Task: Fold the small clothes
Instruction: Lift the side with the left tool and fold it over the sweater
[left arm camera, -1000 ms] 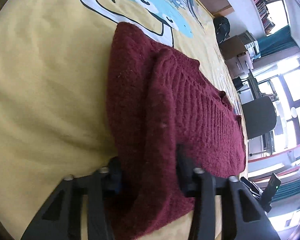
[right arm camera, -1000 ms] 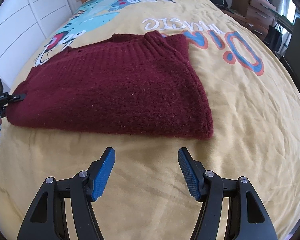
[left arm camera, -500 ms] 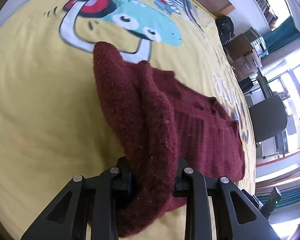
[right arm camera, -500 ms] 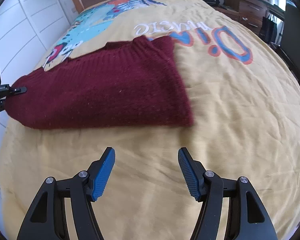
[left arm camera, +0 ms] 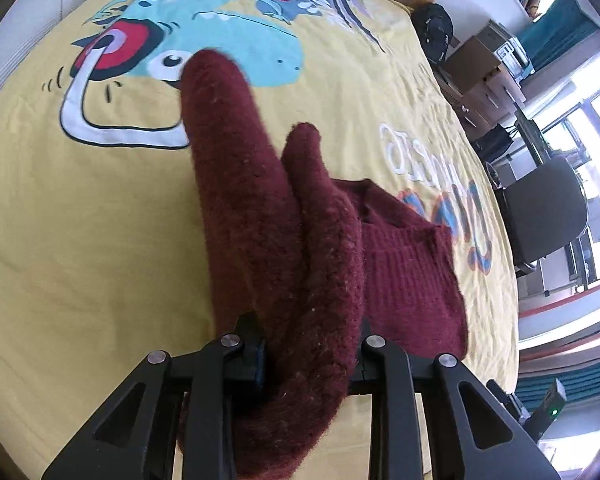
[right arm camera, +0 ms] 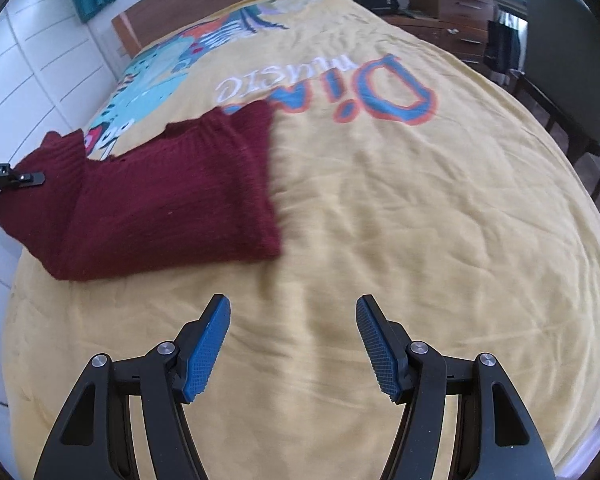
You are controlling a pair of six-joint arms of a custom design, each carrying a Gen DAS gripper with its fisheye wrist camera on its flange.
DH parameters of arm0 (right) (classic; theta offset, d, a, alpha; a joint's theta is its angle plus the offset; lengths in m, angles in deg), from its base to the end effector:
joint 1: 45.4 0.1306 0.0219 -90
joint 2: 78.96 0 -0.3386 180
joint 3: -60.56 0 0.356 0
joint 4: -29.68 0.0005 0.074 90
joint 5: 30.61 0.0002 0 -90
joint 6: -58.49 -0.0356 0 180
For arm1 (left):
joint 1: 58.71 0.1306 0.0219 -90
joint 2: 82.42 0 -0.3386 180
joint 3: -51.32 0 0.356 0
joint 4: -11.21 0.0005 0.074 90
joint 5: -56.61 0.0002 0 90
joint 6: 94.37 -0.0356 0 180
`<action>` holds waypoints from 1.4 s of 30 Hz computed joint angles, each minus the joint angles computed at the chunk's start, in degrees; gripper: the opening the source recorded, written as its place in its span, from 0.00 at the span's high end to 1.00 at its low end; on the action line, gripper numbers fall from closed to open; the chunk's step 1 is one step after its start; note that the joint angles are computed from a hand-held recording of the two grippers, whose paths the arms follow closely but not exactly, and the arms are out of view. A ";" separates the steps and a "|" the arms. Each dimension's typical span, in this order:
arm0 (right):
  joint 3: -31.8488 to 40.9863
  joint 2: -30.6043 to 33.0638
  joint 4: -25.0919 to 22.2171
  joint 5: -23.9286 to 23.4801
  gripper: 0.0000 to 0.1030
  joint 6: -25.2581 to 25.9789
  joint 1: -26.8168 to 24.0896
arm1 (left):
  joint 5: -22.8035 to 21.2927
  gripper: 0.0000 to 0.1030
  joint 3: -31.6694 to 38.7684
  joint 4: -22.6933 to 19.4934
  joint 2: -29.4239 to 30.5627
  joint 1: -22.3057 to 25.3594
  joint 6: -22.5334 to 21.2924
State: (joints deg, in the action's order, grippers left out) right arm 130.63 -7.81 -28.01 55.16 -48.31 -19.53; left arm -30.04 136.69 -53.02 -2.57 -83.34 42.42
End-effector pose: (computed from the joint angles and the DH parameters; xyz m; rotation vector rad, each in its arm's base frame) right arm 0.2915 0.1437 0.3506 -0.2357 2.6269 0.3589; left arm 0.3383 -0.1579 0.4044 -0.4948 2.6412 -0.5030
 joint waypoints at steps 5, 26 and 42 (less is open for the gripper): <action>-2.54 -2.34 -0.07 -1.66 0.35 2.24 -4.66 | -1.17 0.79 4.33 -0.15 5.19 -3.79 2.32; -9.38 -8.97 -0.80 -8.36 0.35 10.00 -24.62 | -7.24 0.79 43.64 -13.27 41.36 -17.71 2.19; -12.02 -9.78 -0.74 -10.27 0.35 12.91 -33.38 | -12.46 0.74 54.72 -19.47 50.23 -21.37 0.35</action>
